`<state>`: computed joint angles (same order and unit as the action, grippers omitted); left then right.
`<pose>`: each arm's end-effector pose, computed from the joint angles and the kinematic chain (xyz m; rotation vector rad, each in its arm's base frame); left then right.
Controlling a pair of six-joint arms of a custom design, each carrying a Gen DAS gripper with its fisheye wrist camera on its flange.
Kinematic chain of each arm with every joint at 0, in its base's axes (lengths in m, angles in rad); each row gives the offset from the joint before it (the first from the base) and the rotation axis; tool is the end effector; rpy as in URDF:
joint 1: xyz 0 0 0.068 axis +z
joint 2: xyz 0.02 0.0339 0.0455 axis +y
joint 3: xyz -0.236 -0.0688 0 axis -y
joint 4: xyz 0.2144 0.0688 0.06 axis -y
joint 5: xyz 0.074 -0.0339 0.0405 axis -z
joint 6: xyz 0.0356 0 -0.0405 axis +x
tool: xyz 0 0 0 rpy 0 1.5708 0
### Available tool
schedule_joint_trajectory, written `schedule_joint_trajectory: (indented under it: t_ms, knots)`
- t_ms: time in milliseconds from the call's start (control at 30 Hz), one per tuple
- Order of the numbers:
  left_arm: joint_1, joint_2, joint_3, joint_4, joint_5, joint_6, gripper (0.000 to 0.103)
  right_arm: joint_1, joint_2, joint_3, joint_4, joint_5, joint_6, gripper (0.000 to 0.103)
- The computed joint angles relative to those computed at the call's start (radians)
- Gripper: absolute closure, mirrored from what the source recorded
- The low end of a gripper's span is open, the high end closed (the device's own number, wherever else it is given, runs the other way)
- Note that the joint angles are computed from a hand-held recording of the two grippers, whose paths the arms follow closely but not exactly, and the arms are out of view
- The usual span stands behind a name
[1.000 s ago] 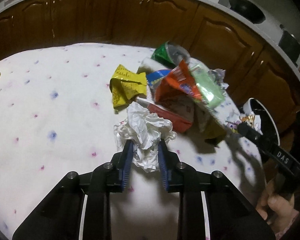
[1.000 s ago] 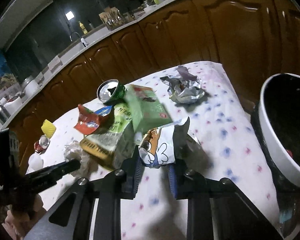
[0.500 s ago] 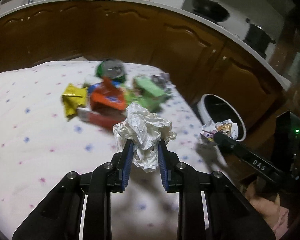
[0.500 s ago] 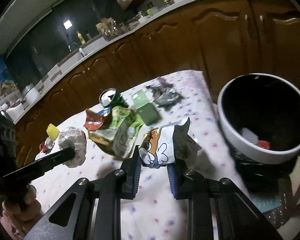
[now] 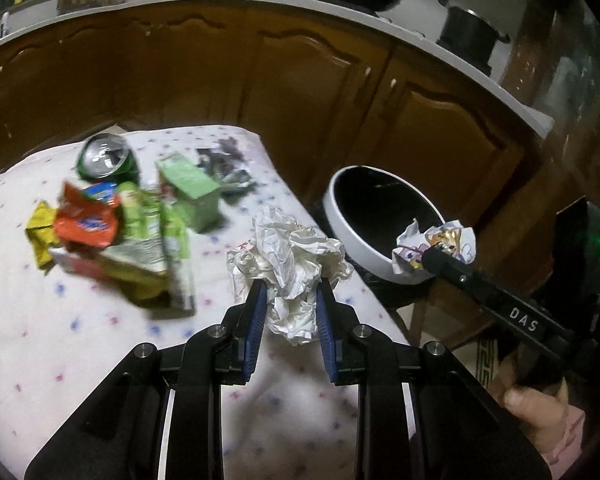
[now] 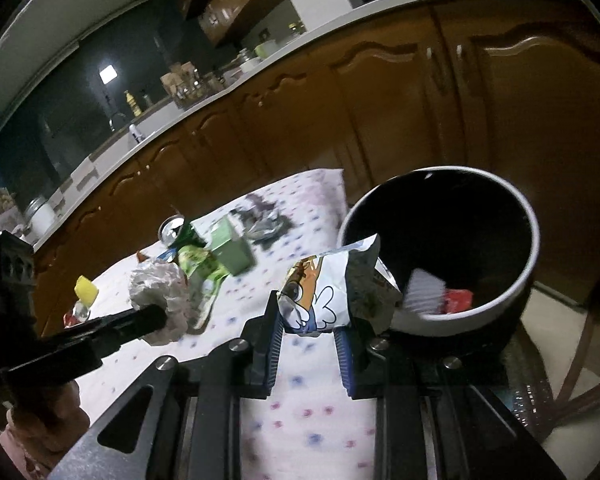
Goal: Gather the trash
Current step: 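Carry paper and wrapper to the bin and release both inside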
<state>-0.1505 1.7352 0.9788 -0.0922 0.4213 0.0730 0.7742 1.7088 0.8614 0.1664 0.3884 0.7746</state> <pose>0.3203 -0.0633 0.1629 0.4571 2.3475 -0.5442 0.2400 0.2158 0.1589 0.2083 2.2162 0.4273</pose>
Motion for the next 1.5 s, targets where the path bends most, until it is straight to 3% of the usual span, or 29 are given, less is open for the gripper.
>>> schedule_joint_trajectory:
  t_ms: [267,633,1167,1233,1267,1333,1500]
  knots:
    - [-0.103,0.06,0.092,-0.007,-0.06,-0.02,0.08,-0.081,-0.088,-0.082,-0.007,-0.02,-0.021,0.077]
    - [-0.22,0.222,0.339,-0.107,-0.103,-0.029,0.079,-0.213,-0.104,-0.085,-0.043,-0.103,-0.091,0.075]
    - [-0.338,0.57,0.859,-0.399,-0.199,-0.021,0.075,-0.401,0.01,0.057,-0.193,-0.267,-0.256,0.074]
    - [-0.344,0.603,0.913,-0.434,-0.205,-0.014,0.066,-0.409,0.036,0.081,-0.211,-0.275,-0.268,0.071]
    - [-0.345,0.614,0.932,-0.449,-0.207,-0.011,0.062,-0.412,0.043,0.089,-0.216,-0.278,-0.269,0.063]
    - [-0.346,0.617,0.942,-0.455,-0.212,-0.016,0.044,-0.419,0.05,0.095,-0.222,-0.285,-0.27,0.056]
    - [-0.33,0.575,0.875,-0.408,-0.192,-0.02,0.039,-0.427,0.022,0.071,-0.21,-0.28,-0.26,0.052]
